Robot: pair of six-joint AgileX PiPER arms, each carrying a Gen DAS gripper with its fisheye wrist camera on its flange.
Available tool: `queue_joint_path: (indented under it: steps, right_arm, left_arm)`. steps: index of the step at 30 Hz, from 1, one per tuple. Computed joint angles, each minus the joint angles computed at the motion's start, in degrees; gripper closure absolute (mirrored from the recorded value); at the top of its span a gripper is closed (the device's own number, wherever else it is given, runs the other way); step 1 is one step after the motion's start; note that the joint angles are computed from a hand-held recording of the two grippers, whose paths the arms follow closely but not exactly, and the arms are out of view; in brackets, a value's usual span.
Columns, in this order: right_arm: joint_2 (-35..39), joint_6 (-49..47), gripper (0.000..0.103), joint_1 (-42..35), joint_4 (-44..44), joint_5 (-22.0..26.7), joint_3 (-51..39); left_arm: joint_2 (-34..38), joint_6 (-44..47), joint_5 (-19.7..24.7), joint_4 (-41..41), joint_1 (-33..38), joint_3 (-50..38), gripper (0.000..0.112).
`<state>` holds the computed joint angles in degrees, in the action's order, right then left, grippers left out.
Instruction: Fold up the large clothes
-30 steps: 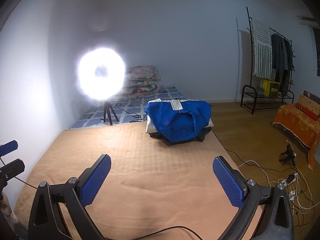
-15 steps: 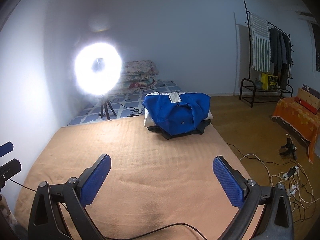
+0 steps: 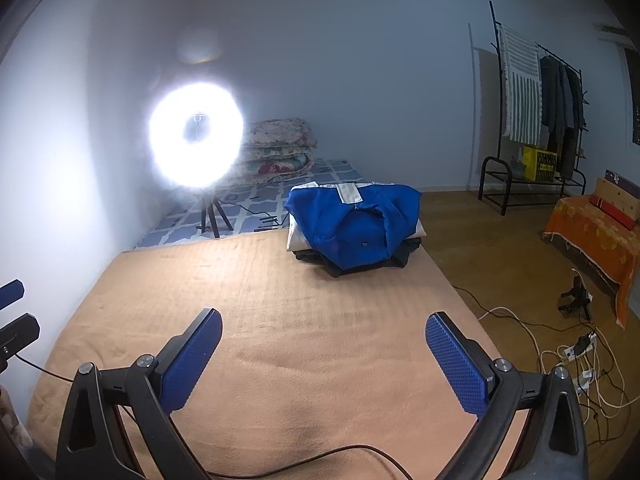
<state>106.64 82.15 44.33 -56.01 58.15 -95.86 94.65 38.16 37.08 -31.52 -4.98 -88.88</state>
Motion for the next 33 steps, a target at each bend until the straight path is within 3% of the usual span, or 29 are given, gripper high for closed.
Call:
queue_joint_path:
  steps: [33]
  right_arm:
    - [-0.1, 2.2, 0.000, 0.5, 1.6, 0.1, 0.5]
  left_arm:
    - [-0.5, -2.7, 0.0, 1.4, 0.1, 0.2, 0.009]
